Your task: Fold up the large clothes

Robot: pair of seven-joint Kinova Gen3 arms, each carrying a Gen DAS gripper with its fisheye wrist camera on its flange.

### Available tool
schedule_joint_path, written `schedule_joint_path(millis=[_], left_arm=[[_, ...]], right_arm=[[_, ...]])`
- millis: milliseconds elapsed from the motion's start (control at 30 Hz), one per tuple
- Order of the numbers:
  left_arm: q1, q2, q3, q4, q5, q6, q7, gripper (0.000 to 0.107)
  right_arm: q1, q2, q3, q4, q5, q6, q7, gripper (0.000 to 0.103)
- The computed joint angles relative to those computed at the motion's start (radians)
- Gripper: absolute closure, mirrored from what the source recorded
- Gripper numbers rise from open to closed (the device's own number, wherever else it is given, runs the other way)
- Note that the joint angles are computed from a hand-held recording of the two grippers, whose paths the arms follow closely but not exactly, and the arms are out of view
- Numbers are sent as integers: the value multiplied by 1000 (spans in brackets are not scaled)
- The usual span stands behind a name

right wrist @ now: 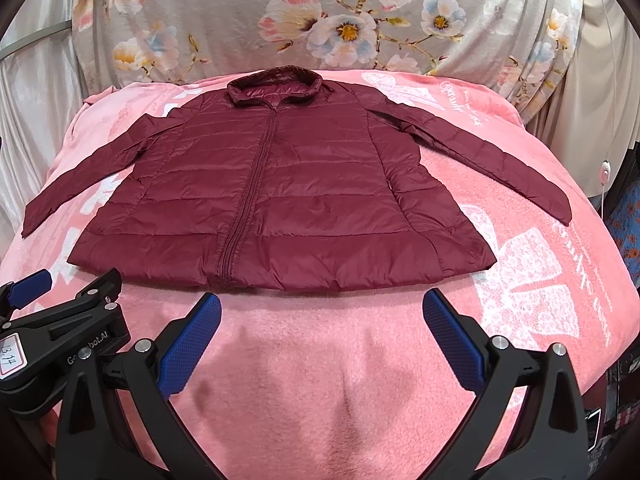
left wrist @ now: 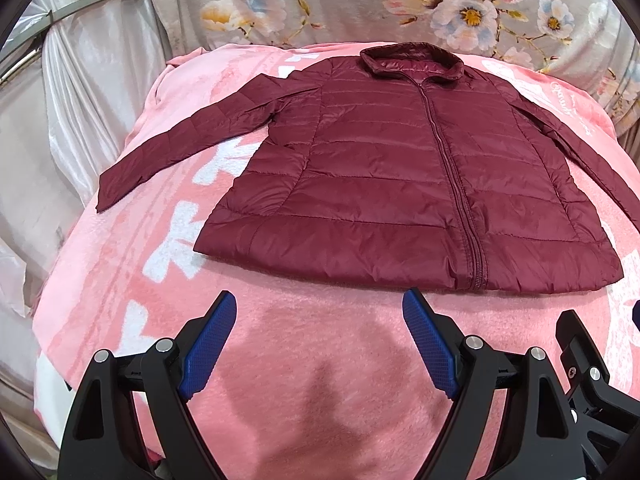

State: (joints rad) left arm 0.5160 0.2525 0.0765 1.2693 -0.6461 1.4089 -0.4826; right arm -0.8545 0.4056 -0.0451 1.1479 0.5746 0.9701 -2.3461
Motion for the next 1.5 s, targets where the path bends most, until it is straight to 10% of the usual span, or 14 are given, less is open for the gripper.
schedule_joint_path(millis=[933,1500], left_arm=[[-11,-8,3,20,-11,-6,4,26],[-99,97,-73,-71,-10,-20,-74,24]], right_arm=[[18,15,-7,-30,-37,13,36,5],[575,263,103,-389,-438,41,-54,5]])
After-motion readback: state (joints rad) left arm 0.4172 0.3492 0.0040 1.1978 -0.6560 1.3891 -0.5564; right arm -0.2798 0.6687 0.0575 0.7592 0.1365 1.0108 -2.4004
